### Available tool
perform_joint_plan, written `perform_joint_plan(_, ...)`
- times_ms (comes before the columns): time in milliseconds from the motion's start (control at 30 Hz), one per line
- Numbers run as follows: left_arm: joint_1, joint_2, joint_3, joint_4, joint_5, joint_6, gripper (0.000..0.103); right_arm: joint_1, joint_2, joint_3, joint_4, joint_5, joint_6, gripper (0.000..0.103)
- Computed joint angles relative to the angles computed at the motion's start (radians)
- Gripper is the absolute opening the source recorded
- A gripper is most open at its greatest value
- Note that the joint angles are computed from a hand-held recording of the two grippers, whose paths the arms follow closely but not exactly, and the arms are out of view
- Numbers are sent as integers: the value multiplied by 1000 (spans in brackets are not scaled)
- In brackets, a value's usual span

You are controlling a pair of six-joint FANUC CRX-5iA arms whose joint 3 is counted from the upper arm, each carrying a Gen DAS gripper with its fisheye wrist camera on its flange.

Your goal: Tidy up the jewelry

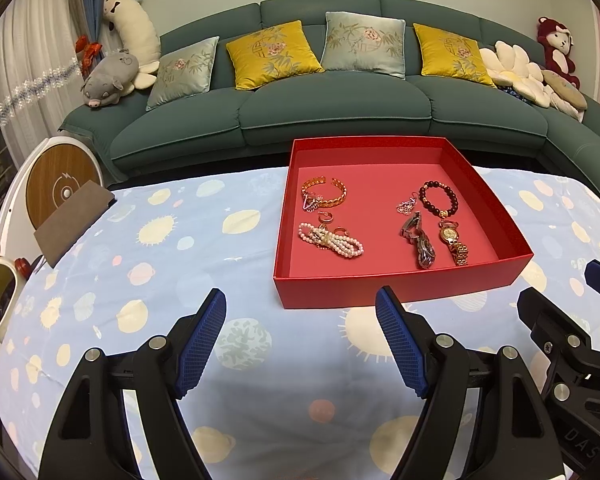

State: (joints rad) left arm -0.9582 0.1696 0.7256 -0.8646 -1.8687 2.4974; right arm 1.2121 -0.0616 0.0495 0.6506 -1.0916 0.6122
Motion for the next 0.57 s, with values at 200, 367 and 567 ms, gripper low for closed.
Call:
perform_joint_plan(200, -1, 1, -2, -6, -8, 7, 75, -1, 0, -1, -1, 1, 1, 80)
perform_joint_plan(367, 9, -2, -5, 8, -12, 17, 75, -4, -4, -12, 12, 7, -18, 86)
perform_joint_plan(567, 12, -8, -13, 11, -4, 26, 75, -3, -11, -28, 35, 16, -46, 92)
